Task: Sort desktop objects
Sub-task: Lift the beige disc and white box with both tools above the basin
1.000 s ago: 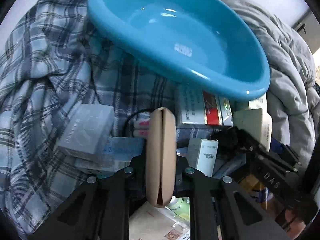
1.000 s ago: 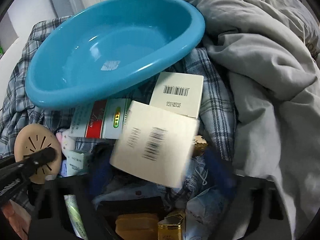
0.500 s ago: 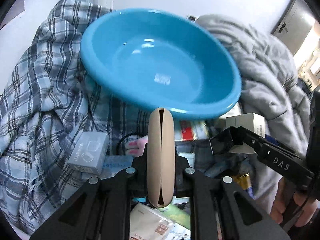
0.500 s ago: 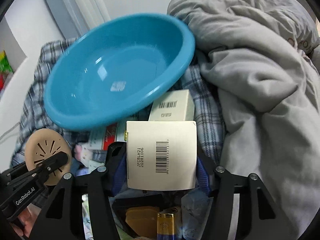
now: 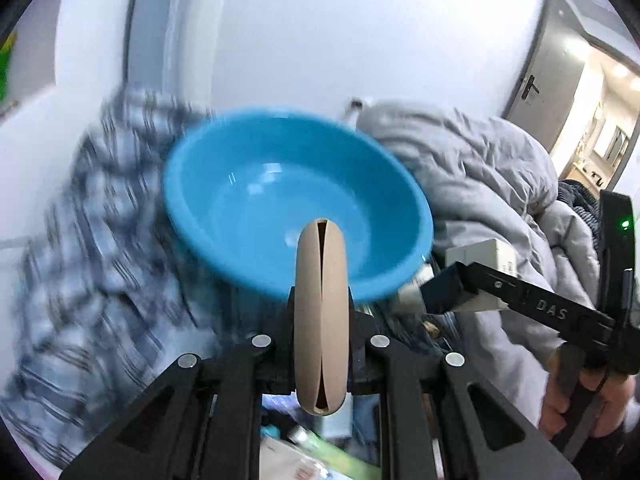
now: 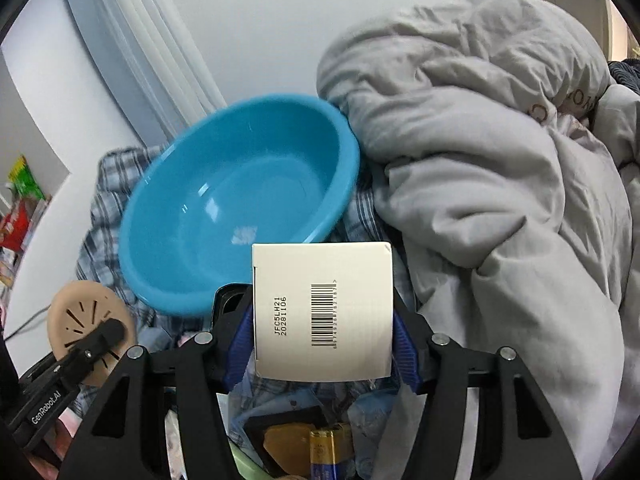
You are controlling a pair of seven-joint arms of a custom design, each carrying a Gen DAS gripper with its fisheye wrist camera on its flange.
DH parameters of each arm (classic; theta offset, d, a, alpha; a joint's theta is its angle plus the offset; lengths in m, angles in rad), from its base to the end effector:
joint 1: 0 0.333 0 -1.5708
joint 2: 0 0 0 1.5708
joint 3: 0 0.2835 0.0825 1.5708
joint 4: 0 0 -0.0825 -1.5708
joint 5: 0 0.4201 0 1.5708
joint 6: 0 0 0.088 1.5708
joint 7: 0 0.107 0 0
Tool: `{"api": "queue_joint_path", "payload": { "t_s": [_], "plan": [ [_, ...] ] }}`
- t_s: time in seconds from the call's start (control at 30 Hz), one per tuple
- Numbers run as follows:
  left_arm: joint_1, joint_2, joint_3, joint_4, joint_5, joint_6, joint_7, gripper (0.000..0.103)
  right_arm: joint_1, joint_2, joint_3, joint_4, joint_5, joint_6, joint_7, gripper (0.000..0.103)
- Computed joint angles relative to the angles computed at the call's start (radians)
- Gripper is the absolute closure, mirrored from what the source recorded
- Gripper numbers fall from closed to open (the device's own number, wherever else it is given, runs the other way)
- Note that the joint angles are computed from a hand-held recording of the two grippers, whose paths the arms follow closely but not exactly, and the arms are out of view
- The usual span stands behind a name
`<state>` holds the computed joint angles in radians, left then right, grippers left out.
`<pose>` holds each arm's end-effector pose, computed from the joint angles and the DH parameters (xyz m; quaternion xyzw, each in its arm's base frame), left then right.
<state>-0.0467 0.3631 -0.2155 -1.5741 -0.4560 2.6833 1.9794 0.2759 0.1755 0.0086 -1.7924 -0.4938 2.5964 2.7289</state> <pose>0.7181 -0.1565 0.4776 -0.5447 0.7337 -0.3822 0.1375 0.6532 0.2005 0.4744 -0.4647 0.8125 -0.2033 0.2874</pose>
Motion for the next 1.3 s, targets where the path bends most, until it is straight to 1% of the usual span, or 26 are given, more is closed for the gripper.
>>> {"api": "queue_joint_path", "payload": {
  "t_s": [0.07, 0.13, 0.17, 0.27, 0.4, 0.47, 0.53, 0.57, 0.63, 0.73, 0.8, 0.83, 0.87, 0.93, 1.0, 1.03, 1.07, 1.13, 1.17, 1.2, 1.23, 1.27, 1.3],
  "plan": [
    [0.013, -0.012, -0.02, -0.026, -0.038, 0.067, 0.049, 0.086, 0.013, -0.027, -0.016, -0.03, -0.091, 0.027, 0.061, 0.045],
    [0.039, -0.016, -0.053, -0.039, -0.111, 0.113, 0.116, 0.086, 0.026, -0.037, -0.024, -0.034, -0.203, 0.035, 0.128, 0.045],
    [0.039, -0.016, -0.053, -0.04, -0.121, 0.124, 0.126, 0.086, 0.032, -0.04, -0.026, -0.032, -0.265, 0.033, 0.165, 0.045],
    [0.014, -0.018, -0.029, -0.05, -0.084, 0.17, 0.116, 0.086, 0.042, -0.046, -0.026, -0.024, -0.413, 0.039, 0.257, 0.045],
    [0.036, -0.023, -0.06, -0.063, -0.128, 0.215, 0.171, 0.086, 0.05, -0.055, -0.018, -0.014, -0.564, 0.017, 0.346, 0.045],
    [0.045, -0.03, -0.072, -0.064, -0.156, 0.222, 0.198, 0.086, 0.05, -0.054, -0.01, -0.003, -0.598, 0.001, 0.352, 0.045],
    [0.045, -0.04, -0.076, -0.061, -0.169, 0.235, 0.217, 0.086, 0.048, -0.052, -0.001, 0.013, -0.59, -0.016, 0.329, 0.045],
    [0.046, -0.045, -0.08, -0.058, -0.18, 0.242, 0.227, 0.086, 0.046, -0.055, 0.001, 0.02, -0.583, -0.009, 0.313, 0.045],
    [0.039, -0.051, -0.076, -0.035, -0.184, 0.23, 0.224, 0.086, 0.046, -0.065, 0.005, 0.038, -0.587, -0.013, 0.293, 0.045],
    [0.005, -0.056, -0.044, 0.014, -0.128, 0.212, 0.178, 0.086, 0.053, -0.08, 0.012, 0.075, -0.616, -0.04, 0.288, 0.045],
    [-0.011, -0.06, -0.03, 0.039, -0.09, 0.22, 0.16, 0.086, 0.054, -0.086, 0.018, 0.113, -0.621, -0.057, 0.279, 0.045],
    [-0.024, -0.059, -0.015, 0.066, -0.057, 0.219, 0.131, 0.086, 0.053, -0.086, 0.02, 0.133, -0.623, -0.059, 0.274, 0.045],
    [-0.019, -0.057, -0.022, 0.086, -0.061, 0.217, 0.131, 0.086, 0.053, -0.082, 0.022, 0.161, -0.614, -0.066, 0.257, 0.045],
    [0.003, -0.044, -0.047, 0.151, -0.101, 0.205, 0.145, 0.086, 0.057, -0.064, 0.025, 0.23, -0.596, -0.097, 0.212, 0.045],
    [0.019, -0.034, -0.068, 0.194, -0.142, 0.209, 0.169, 0.086, 0.064, -0.043, 0.018, 0.292, -0.618, -0.088, 0.204, 0.045],
    [0.029, -0.032, -0.084, 0.207, -0.171, 0.233, 0.196, 0.086, 0.067, -0.033, 0.013, 0.32, -0.632, -0.079, 0.205, 0.045],
    [0.029, -0.033, -0.084, 0.21, -0.176, 0.251, 0.204, 0.086, 0.073, -0.022, 0.006, 0.345, -0.655, -0.072, 0.212, 0.045],
    [0.047, -0.049, -0.105, 0.188, -0.217, 0.295, 0.254, 0.086, 0.087, -0.015, -0.007, 0.365, -0.708, -0.06, 0.251, 0.045],
    [0.055, -0.067, -0.109, 0.164, -0.236, 0.294, 0.268, 0.086, 0.094, -0.018, -0.014, 0.361, -0.752, -0.05, 0.291, 0.045],
    [0.083, -0.091, -0.132, 0.135, -0.294, 0.285, 0.321, 0.086, 0.1, -0.023, -0.018, 0.349, -0.789, -0.05, 0.328, 0.045],
    [0.121, -0.12, -0.167, 0.099, -0.403, 0.279, 0.418, 0.086, 0.102, -0.03, -0.017, 0.335, -0.796, -0.057, 0.34, 0.045],
    [0.126, -0.138, -0.167, 0.076, -0.445, 0.288, 0.446, 0.086, 0.1, -0.041, -0.012, 0.309, -0.781, -0.054, 0.327, 0.045],
    [0.111, -0.148, -0.149, 0.063, -0.436, 0.297, 0.431, 0.086, 0.097, -0.054, -0.008, 0.283, -0.782, -0.038, 0.314, 0.045]
  ]
}}
